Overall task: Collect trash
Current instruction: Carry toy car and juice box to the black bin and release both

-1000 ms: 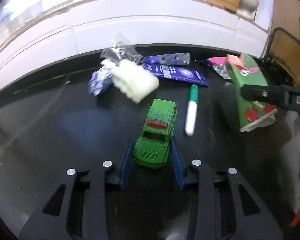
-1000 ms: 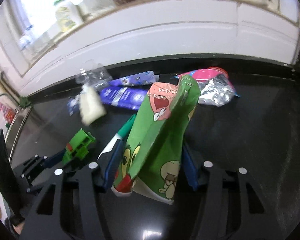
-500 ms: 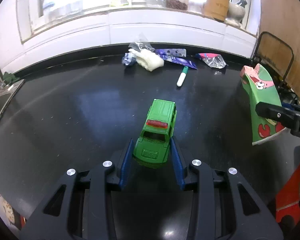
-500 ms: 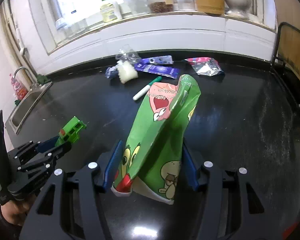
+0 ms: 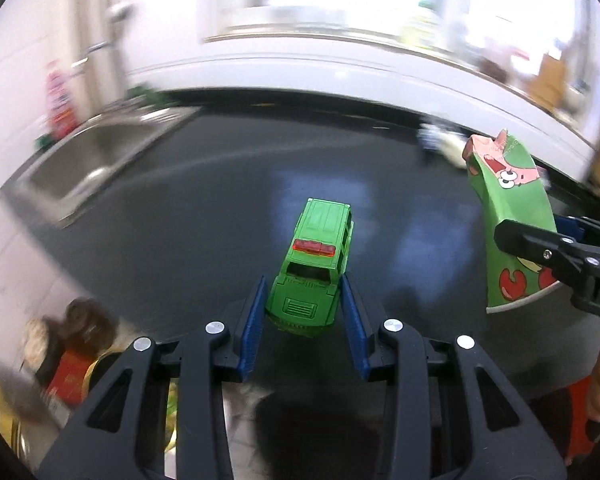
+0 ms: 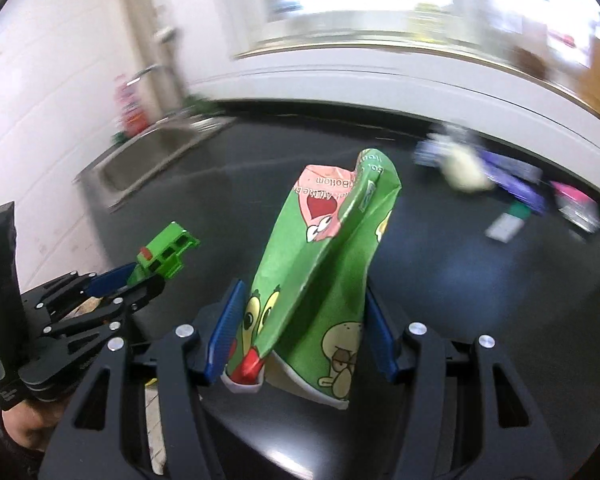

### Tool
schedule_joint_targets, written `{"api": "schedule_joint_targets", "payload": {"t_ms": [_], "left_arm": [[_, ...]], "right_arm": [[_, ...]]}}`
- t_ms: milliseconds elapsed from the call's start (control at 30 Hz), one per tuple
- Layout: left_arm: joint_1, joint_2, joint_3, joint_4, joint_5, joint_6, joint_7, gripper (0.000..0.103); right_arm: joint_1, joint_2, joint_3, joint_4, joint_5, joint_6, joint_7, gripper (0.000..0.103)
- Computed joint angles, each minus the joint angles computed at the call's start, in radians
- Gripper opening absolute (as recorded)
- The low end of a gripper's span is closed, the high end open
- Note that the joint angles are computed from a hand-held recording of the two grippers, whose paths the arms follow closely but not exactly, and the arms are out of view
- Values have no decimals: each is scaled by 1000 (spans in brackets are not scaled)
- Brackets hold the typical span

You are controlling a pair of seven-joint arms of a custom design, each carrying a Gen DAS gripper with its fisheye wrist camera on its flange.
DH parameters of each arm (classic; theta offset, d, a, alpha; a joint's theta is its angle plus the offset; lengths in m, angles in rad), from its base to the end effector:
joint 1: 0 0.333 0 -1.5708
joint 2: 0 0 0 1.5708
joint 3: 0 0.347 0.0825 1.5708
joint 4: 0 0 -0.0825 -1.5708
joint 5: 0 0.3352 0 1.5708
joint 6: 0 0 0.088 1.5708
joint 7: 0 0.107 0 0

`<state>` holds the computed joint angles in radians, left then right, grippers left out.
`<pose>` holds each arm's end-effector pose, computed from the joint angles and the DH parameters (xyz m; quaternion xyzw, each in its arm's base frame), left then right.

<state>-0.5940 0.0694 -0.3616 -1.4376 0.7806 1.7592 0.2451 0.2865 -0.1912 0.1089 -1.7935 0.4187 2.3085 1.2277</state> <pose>0.3731 -0.4026 0.7219 -0.7487 0.5381 -0.2393 0.3043 0.4459 0.2029 0.7379 -0.8108 0.4409 -0.1006 0.3715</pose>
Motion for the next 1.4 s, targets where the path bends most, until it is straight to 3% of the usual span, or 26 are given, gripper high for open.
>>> {"api": "schedule_joint_targets", "payload": {"t_ms": [200,267,433,567,867,1033,1200,1267,1300,1333,1400], "left_arm": [[67,-293,-19,-309,-96,-145,-154,36],[90,-369,-32,-379,-141,-185,-199,31],[119,-527,-26,-554,-253,-213,-273,31],[116,-634,7,-714,-348,-163,-325,30],[94,-768,81,-1025,-482,60,-368,28],[104,-789,117,-1133,-509,175,-353,28],[126,-802,131,-1173,-516,216,-328,28],[134,-808,132,-1183,-521,225,-326,38],[138,-815,132,-1190,-525,226,-329,65],[143,-825,127,-1194,-526,220,-336,84],[152,-844,111,-1195,-520,190,-357,85]], "right_arm": [[150,98,106,94,36,-24,-34,57],[198,121,125,111,44,-25,-49,57],[316,204,171,161,40,-24,-80,57],[387,291,178,210,6,-56,-61,57],[483,424,149,235,-92,-133,-17,57],[522,505,130,282,-158,-160,18,57],[546,574,115,354,-180,-195,30,59],[547,588,110,370,-178,-204,27,61],[550,597,106,380,-181,-209,29,66],[553,609,103,393,-183,-215,35,71],[556,623,101,408,-175,-212,40,80]]}}
